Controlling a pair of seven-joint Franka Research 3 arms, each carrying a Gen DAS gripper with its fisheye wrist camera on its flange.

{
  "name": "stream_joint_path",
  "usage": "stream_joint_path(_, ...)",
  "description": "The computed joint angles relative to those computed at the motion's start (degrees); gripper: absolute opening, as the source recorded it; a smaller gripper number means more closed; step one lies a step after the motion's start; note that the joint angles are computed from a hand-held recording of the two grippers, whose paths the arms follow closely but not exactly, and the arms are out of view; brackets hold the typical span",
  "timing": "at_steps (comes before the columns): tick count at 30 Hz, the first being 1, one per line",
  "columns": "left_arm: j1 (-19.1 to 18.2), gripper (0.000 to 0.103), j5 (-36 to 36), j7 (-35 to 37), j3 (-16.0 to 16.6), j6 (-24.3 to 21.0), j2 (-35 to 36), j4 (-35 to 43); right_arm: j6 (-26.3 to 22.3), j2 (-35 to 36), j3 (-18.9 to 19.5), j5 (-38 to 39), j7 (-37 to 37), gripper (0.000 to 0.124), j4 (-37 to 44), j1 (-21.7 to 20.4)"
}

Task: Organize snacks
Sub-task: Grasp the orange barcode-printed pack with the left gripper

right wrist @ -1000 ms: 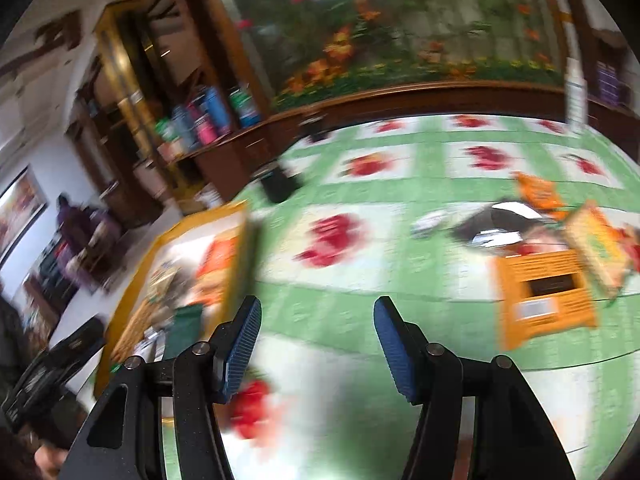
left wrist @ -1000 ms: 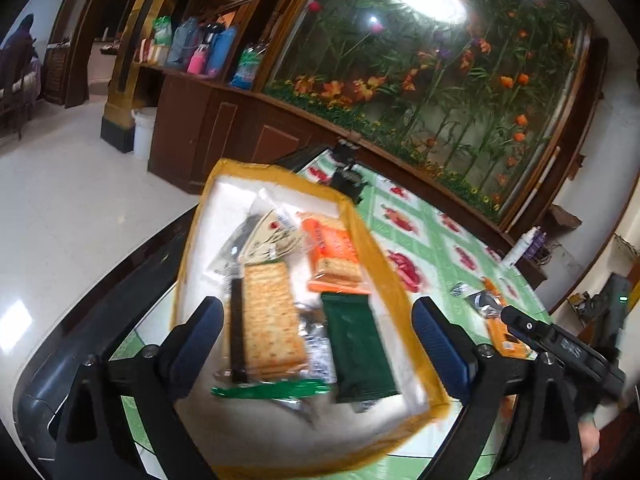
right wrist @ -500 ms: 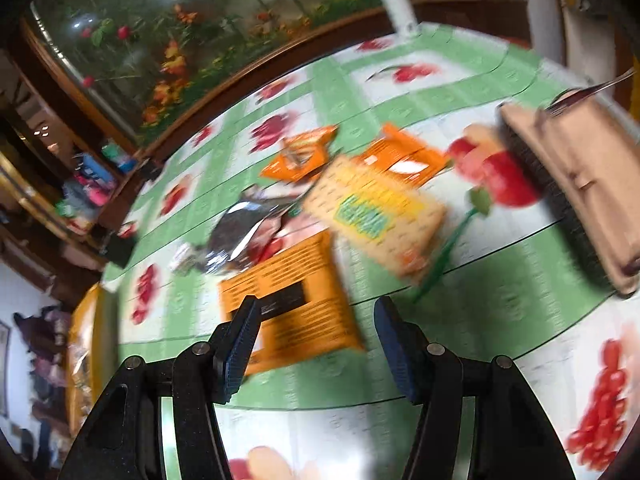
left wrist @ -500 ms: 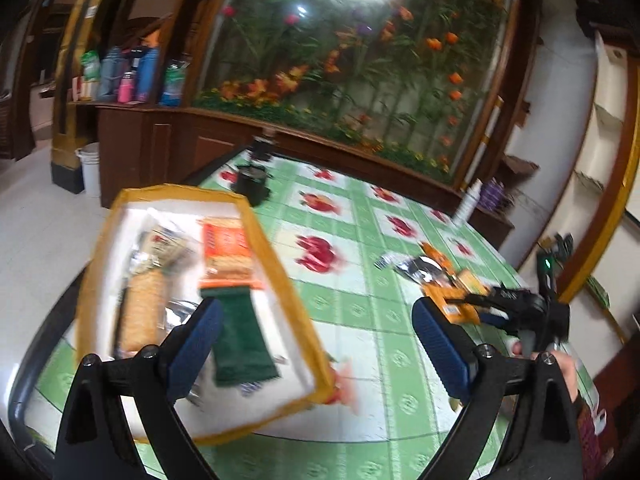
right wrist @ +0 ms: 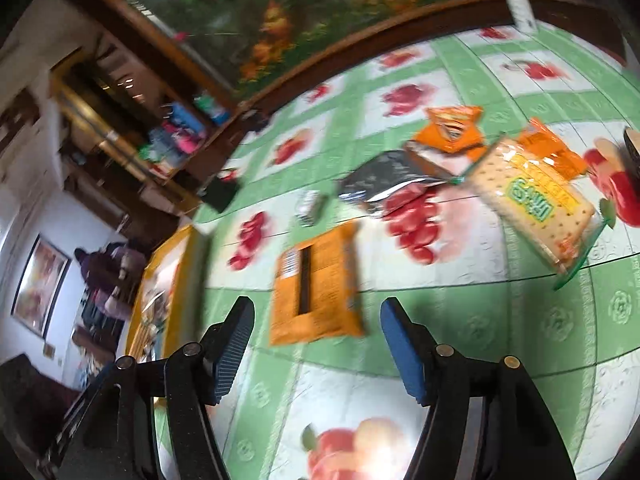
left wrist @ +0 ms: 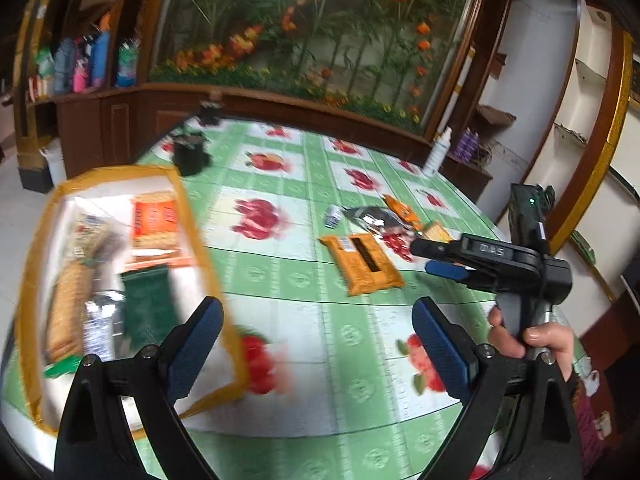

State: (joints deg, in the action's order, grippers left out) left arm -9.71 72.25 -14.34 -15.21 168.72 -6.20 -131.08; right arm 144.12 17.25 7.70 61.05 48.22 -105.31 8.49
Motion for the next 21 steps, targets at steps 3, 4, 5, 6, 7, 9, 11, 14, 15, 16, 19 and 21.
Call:
stream_joint_path(3,-1.69,0.095,-18.04,17.82,1.28,1.87,5.72,4.0,8.64,-0.6,-0.82,-2.28,1.62,0.07,-0.55,1.31)
stream_joint_path(4,-2.06,0.095,-23.41,22.46,1.4,2.39,7.54,5.32,11.78,-0.38,-0.8,-2.35,1.23,0.07,-0.21,1.4)
stream_joint_path(5,-2.22,0.095,-29.48,27.54,1.27,3.2,9.56,6.73,16.55,-0.79,-0.65,-1.92,0.09,0.071,-0.85,1.5)
stream_joint_path(6,-2.14,0.095,-36.27,33.11,0.61,3.11,11.93,8.6,19.99,-0.47,-0.69,-2.14,-0.35,0.074,-0.71,1.36)
stream_joint_path(7,-2.01,0.095,-40.94,36.67,0.02,2.08,13.86,10.41,22.85,-0.16,-1.16,-3.48,0.89,0.075,-0.79,1.43)
stream_joint_path(9,-1.47,0.095,-48.77,42.03,-1.24,-0.33,18.34,14.88,22.68,0.7,-1.46,-5.65,4.1,0.075,0.03,0.24)
stream_joint_path(11,-4.11,0.095,-49.18,40.47,1.27,-4.28,21.89,19.87,20.44,1.94,-0.98,-5.36,5.88,0.075,1.69,-2.01)
stream_joint_path(14,-8.27,0.095,-46.6,38.46,5.03,-10.63,25.69,26.25,20.23,3.05,-1.27,-7.25,8.67,0.075,2.84,-3.11)
stream_joint_path(15,-9.38,0.095,-45.76,37.62,5.86,-12.89,27.14,28.69,20.52,3.55,-1.46,-8.42,9.95,0.075,3.43,-3.09)
stream_joint_path(16,-9.64,0.095,-45.61,37.83,6.02,-13.35,28.32,30.25,20.58,4.12,-1.44,-9.33,10.88,0.075,4.04,-3.27)
stream_joint_path(19,-12.16,0.095,-44.26,39.88,6.67,-22.09,33.35,38.78,18.91,5.63,-1.15,-11.92,12.82,0.075,5.89,-4.1)
stream_joint_path(21,-14.52,0.095,-41.81,39.49,8.05,-27.54,36.12,43.43,18.5,6.94,-2.48,-16.37,16.17,0.075,7.09,-2.89)
